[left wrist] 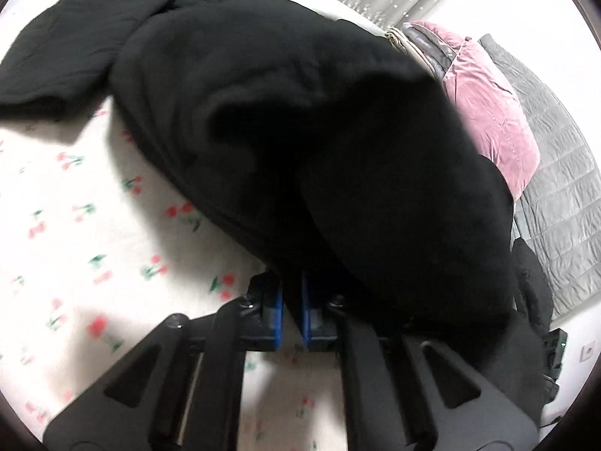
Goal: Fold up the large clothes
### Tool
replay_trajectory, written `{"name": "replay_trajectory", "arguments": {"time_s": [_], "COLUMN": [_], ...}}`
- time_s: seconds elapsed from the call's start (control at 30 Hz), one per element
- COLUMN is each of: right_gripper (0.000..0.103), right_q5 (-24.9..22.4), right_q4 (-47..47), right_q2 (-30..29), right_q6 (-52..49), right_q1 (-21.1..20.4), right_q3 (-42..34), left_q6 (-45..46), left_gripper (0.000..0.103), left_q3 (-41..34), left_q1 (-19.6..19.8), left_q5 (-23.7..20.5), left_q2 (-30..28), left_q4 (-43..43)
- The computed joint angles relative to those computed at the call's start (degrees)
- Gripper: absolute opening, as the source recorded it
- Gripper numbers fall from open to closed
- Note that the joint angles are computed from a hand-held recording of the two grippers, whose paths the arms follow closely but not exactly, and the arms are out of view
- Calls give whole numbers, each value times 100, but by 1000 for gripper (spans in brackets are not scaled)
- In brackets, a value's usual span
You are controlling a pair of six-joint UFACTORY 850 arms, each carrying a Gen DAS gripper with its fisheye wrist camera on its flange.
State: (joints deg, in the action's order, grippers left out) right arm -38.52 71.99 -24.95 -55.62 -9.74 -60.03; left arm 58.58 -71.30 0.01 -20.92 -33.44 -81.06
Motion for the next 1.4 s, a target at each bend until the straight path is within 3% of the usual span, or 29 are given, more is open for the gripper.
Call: {"name": "replay_trajectory", "arguments": {"time_s": [0.3,0.47,0.5,0.57,0.6,0.63,0.7,0.73,0.77,0.83,0.87,0.93,0.97,1.0,1.03,1.13,1.23,1.3,1.4], "right_gripper": [9,15,16,19,19,20,24,32,48,63,63,62,59,32,12,11,10,10,10], "right_q5": [199,414,456,436,393,280,50,-63,-207,-349,-442,-656,-717,-824,-1007,-811,-796,-525,160], "right_q4": [71,-735,-947,-1302,-1340,-1290,-808,-707,-632,-533,-470,-343,-223,-154,-253,-266,75,-189,-1385], "right_q2": [913,861,837,737,717,693,698,680,643,587,508,382,390,388,357,795,1329,1497,1339], "right_q6": [-324,283,463,731,748,679,250,159,87,-8,-62,-217,-375,-530,-475,-549,-845,-655,409], "right_q1": [-252,-256,-251,-318,-353,-444,-602,-667,-735,-766,-743,-683,-637,-576,-519,-484,-700,-777,-634], "right_q3": [291,67,56,52,74,119,297,336,383,469,495,515,549,560,492,502,512,438,261], "left_q6": [-623,-2094,-2219,-1811,-1353,-923,-763,-1042,-1365,-1717,-1635,-1234,-1186,-1154,-976,21,214,-289,-1513], "left_gripper": [6,9,13,41,61,70,71,71,71,70,65,14,11,9,8,6,6,6,6], "left_q3": [973,1226,1268,1516,1608,1663,1689,1576,1442,1221,1214,1144,1151,1155,1216,1501,1607,1655,1738], "left_q1": [660,957,1013,1131,1226,1309,1353,1187,1143,984,966,902,883,853,877,1294,1702,1772,1380], "left_q5": [-182,-149,-160,-105,-190,-348,-642,-668,-822,-1031,-1142,-1407,-1442,-1447,-1534,-2150,-2586,-2501,-2044], "left_q2": [1626,1892,1903,1969,1975,1938,1806,1664,1474,1142,1089,961,1026,1114,1283,2106,2624,2701,2261], "left_q4": [1729,3720,3915,3585,3139,2717,2565,2703,2974,3169,3049,2609,2593,2559,2394,1333,1240,2152,3950]}}
